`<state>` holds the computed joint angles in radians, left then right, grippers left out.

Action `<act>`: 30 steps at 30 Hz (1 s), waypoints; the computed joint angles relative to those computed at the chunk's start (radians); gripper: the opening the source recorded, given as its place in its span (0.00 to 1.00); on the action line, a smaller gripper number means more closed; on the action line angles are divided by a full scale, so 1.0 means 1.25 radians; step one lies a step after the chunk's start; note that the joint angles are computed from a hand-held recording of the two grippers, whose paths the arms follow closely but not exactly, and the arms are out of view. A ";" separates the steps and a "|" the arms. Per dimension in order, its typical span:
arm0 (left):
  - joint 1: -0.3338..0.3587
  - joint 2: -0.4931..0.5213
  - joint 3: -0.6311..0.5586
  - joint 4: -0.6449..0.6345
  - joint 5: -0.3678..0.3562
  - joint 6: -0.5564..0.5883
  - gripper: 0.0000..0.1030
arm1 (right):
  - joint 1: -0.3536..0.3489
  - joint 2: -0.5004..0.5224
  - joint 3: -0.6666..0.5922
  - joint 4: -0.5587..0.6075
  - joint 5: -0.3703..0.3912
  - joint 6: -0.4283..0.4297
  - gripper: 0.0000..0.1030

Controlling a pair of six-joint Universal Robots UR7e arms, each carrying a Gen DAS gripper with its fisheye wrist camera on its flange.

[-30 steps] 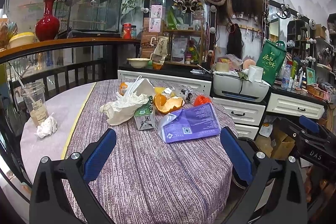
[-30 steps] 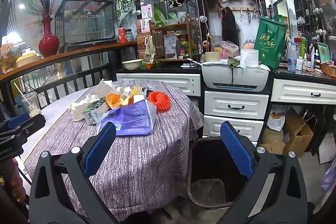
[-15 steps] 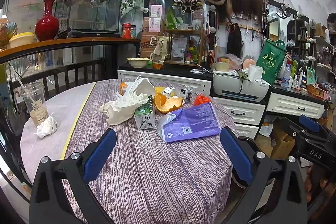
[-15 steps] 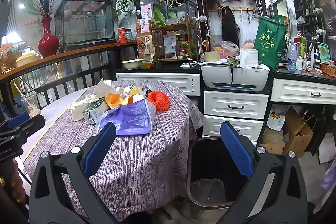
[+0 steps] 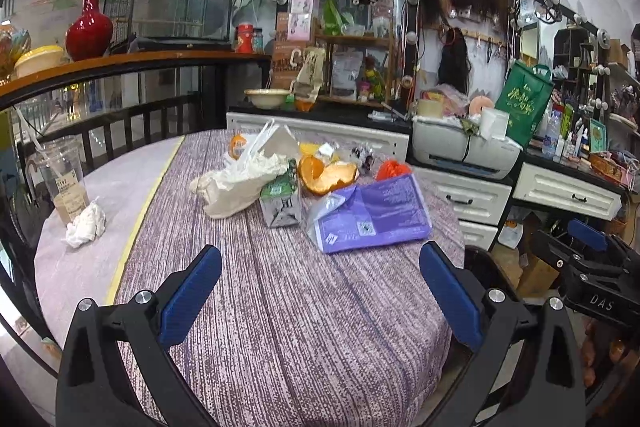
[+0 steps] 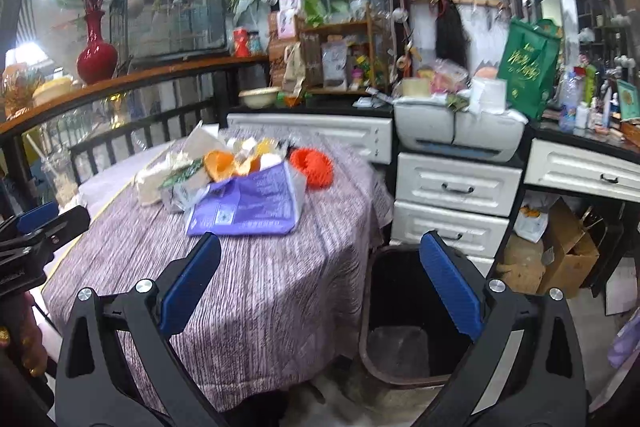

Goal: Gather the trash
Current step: 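Grasp the white tissue with the left tool while the right tool grasps the purple bag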

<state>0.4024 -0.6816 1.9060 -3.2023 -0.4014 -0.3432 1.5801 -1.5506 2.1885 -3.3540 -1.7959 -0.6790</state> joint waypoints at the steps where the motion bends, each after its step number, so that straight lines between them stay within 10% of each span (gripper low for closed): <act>1: 0.007 -0.009 0.002 0.037 -0.011 -0.026 0.95 | 0.000 0.003 -0.011 0.042 -0.006 0.004 0.95; 15: 0.079 -0.094 -0.017 0.258 -0.079 -0.143 0.95 | 0.026 0.151 -0.219 0.334 -0.077 -0.004 0.95; 30: 0.238 -0.082 -0.200 0.357 -0.111 0.260 0.95 | 0.017 0.290 -0.458 0.521 -0.050 0.029 0.91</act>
